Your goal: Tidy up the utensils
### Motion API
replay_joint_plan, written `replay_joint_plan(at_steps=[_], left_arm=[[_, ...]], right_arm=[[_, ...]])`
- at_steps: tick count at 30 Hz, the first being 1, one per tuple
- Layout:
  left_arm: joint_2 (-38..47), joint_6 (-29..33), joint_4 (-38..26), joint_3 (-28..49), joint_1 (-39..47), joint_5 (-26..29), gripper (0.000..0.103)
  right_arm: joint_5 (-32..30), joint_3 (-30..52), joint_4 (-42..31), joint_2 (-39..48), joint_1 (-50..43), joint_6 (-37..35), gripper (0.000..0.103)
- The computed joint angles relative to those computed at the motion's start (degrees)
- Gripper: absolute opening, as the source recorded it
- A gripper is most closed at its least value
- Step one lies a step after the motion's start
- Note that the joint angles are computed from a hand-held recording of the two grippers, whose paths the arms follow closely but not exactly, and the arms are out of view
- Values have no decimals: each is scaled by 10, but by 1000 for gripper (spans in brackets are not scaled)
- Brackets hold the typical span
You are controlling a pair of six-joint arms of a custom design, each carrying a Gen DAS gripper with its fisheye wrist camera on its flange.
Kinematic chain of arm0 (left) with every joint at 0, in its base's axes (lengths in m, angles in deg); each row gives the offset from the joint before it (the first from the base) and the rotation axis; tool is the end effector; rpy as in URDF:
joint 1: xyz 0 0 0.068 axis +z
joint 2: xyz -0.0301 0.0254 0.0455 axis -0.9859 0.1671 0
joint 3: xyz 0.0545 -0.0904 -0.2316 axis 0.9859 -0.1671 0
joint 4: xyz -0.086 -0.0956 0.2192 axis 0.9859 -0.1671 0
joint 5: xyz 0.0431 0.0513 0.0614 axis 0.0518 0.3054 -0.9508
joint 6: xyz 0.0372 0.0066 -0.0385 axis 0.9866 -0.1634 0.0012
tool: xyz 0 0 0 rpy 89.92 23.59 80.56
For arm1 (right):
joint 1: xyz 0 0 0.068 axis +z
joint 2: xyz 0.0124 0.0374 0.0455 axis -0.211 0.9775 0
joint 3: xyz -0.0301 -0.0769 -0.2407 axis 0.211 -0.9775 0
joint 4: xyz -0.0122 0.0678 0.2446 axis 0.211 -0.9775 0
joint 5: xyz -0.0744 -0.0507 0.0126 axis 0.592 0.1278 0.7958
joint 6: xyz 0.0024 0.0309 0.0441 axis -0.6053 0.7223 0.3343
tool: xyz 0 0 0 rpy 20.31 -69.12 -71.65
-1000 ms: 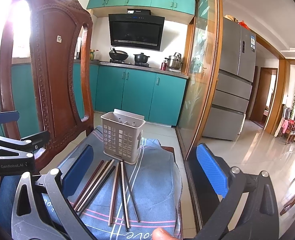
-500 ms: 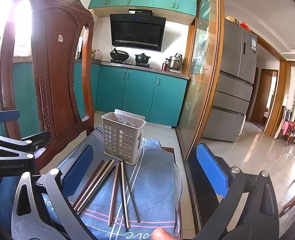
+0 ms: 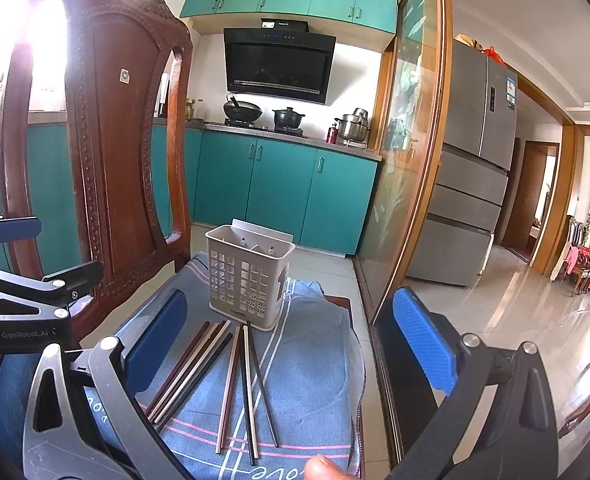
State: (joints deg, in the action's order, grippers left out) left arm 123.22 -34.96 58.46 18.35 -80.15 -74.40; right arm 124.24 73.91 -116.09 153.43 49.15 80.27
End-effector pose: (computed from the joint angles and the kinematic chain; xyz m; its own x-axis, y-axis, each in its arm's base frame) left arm 0.2051 -0.0086 0.3046 -0.4089 0.2218 -0.8852 0.3333 0.9393 0.0815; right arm 0.1473 0.2009 0.3216 -0.3332 -0.0987 -0.9377 0.1985 0.9649 -0.1721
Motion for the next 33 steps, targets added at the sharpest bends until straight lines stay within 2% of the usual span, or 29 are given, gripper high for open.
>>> replay_joint_plan(at_steps=[33], left_arm=[[17, -2, 1, 4, -11, -14, 99]], right_arm=[[-9, -6, 9, -4, -10, -12, 100]])
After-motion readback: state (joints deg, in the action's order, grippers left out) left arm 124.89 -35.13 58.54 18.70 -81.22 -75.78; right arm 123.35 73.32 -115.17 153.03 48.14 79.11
